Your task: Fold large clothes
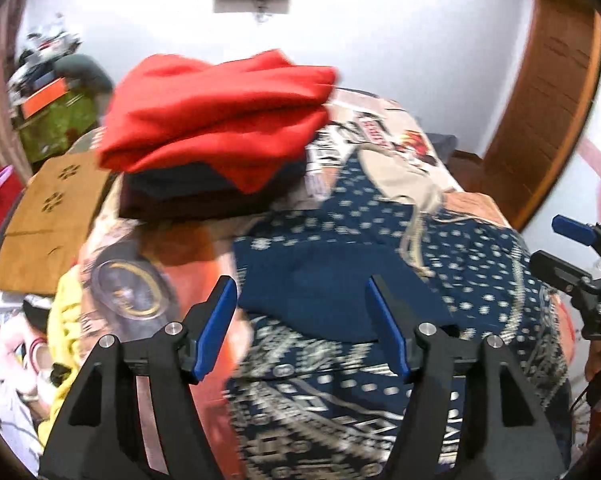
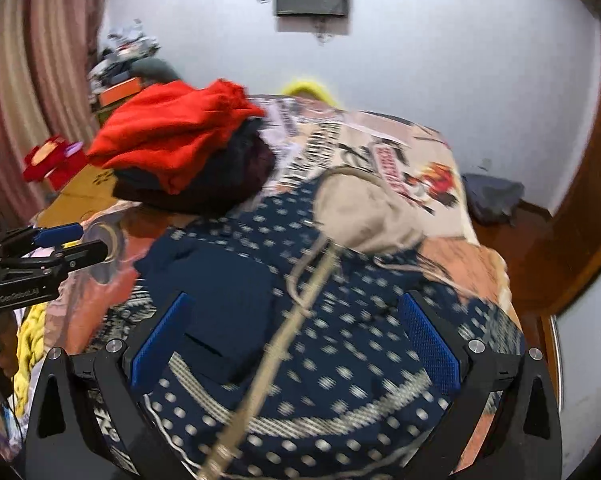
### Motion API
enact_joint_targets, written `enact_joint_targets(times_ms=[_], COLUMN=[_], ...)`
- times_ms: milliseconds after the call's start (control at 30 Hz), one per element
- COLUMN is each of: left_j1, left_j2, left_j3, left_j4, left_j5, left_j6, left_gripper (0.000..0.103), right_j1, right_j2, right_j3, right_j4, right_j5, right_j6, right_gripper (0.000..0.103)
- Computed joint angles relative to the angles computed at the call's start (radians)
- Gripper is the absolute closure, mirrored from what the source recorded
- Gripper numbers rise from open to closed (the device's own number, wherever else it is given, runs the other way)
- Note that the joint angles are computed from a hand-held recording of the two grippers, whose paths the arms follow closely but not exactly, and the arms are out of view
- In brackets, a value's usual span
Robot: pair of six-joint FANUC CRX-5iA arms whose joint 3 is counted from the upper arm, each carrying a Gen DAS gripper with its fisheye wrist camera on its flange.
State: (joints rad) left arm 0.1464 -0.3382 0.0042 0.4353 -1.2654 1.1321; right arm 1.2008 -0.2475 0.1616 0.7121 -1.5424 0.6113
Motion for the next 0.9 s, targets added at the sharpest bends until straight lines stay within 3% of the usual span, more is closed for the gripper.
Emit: enact_joint_targets(times_ms=[300,567,767,867,900], left_j1=[0.151,0.195,0.209,0.213,0.212], left_j2=[-0.034,-0.052,-0.053,-0.051,-0.050], left_j3=[-0.078,-0.128,-0.145,-0.150,-0.151], left_j4=[0.008,-0.006,-0.007,-0.006,-0.009], left_j5=[-0.035,-0.048,-0.056,-0.060,-0.061], left_j6=[-0.034,-0.051,-0.055,-0.062,-0.063], left_gripper=[0.038,0.038,0.038,0.038,0.038], right_j1=[-0.069,-0.134,-0.200,-0.218,-0.217], right_j2=[0.170,0.340,0.457,0.467,0.459], right_j3=[0.168,0.332,0.442,0.438,0.422], right_j4=[-0.178,-0.361,-0.510,-0.551,-0.545], right_j5=[0.052,0.017,-0.071,-0.085,-0.074], right_j6=[0.231,0.407,0.438,0.418,0.411], right_gripper=[0.001,0.004,0.029,0.040,0.048])
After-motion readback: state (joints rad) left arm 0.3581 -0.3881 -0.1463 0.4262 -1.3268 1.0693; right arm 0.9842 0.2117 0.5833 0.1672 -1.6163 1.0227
